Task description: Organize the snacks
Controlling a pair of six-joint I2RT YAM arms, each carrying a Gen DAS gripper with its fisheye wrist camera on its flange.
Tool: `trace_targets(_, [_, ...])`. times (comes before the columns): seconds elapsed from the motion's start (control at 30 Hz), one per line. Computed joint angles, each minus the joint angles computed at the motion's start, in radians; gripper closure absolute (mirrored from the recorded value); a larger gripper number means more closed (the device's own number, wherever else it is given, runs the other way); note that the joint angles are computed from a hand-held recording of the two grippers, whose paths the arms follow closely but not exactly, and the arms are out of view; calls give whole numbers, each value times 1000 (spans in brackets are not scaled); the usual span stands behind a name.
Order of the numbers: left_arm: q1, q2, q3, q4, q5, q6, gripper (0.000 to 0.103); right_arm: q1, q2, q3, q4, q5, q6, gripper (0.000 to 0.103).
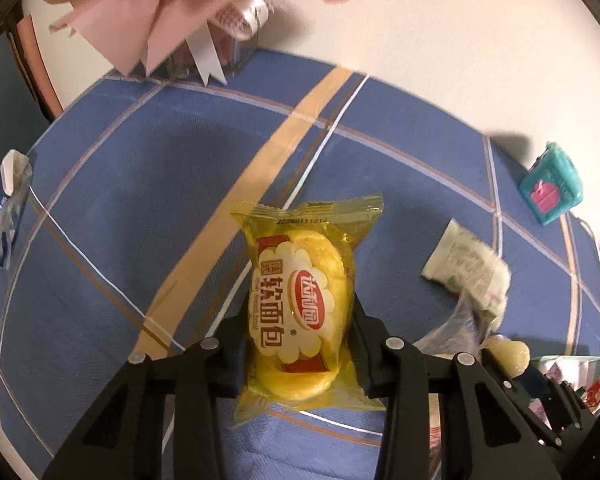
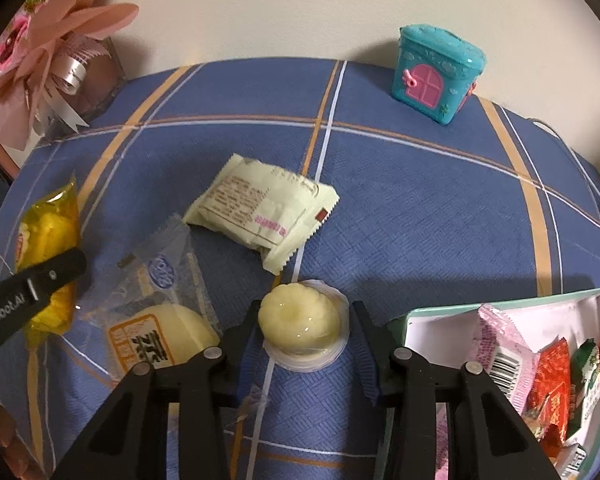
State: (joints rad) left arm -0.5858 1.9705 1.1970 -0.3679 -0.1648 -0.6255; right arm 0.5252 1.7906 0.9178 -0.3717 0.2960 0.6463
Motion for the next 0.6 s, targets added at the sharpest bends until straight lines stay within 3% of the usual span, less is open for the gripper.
trace_targets(0.3, [-9,-99,-12,-18,-30,12,61,14,-163,-15,-61,47,-1,58])
trace_targets(0.6, [-45,-134,4,-69,-31,-8,61,-14,-225,-21,-132,36,14,58])
